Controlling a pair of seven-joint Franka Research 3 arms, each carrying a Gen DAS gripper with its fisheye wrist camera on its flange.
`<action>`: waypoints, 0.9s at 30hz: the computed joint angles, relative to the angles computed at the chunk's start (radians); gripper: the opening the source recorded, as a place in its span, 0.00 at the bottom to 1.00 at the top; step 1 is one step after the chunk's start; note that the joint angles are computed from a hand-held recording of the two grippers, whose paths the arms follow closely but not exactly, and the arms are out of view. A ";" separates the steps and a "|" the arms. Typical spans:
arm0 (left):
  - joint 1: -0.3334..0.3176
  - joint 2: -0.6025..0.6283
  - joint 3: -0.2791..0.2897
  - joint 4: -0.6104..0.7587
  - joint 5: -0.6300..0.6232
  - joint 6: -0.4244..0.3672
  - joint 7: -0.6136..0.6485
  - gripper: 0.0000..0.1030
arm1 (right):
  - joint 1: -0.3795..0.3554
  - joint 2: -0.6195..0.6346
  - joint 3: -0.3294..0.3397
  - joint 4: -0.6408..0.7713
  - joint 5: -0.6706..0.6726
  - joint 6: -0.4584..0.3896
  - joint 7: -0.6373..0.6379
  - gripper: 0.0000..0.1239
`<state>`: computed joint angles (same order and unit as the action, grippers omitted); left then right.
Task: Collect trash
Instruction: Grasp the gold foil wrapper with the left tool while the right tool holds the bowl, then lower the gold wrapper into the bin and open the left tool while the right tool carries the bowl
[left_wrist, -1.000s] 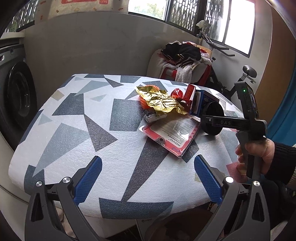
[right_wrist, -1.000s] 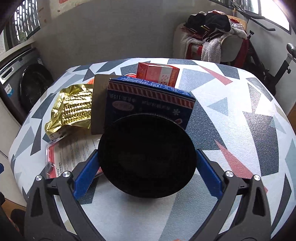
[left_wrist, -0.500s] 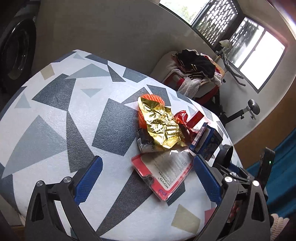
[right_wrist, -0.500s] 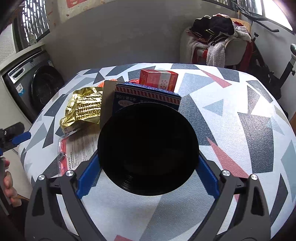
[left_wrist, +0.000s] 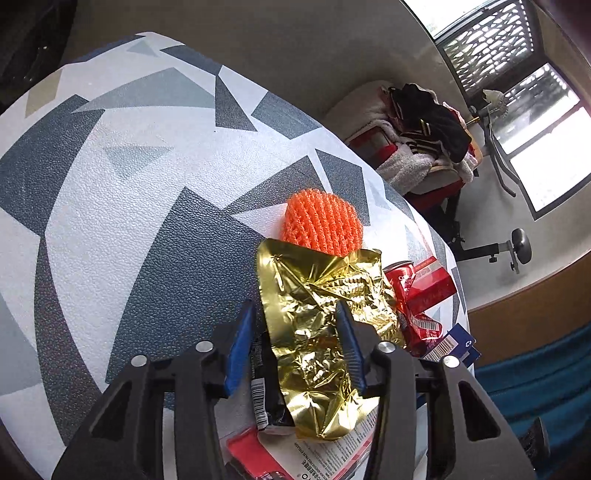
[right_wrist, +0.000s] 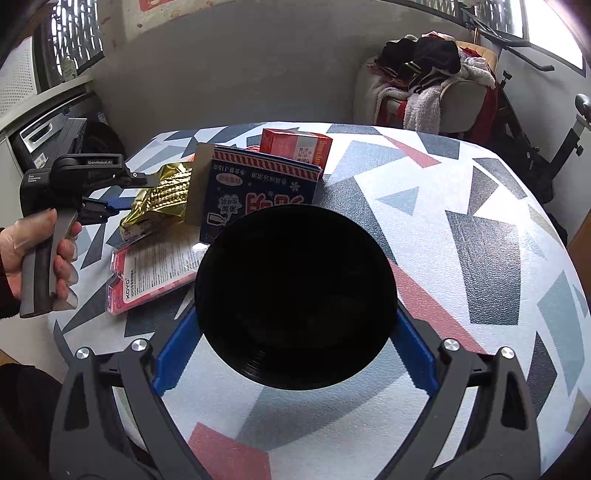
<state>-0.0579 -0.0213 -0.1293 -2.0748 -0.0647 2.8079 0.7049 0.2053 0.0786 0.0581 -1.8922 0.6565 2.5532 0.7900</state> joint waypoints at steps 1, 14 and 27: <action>0.000 -0.005 -0.001 -0.006 0.005 0.011 -0.005 0.34 | -0.001 0.001 -0.001 0.004 0.004 -0.004 0.000 0.75; -0.010 -0.137 -0.002 -0.066 0.145 0.044 0.022 0.03 | 0.005 -0.063 -0.008 -0.029 0.070 -0.015 -0.041 0.75; -0.026 -0.264 -0.038 -0.068 0.325 -0.093 0.071 0.02 | 0.011 -0.135 -0.032 -0.078 0.079 -0.010 -0.064 0.75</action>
<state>-0.0837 -0.2854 -0.1673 -2.1431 0.2607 2.7148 0.7759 0.2163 -0.0566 0.0257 -1.9706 0.7355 2.5429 0.7263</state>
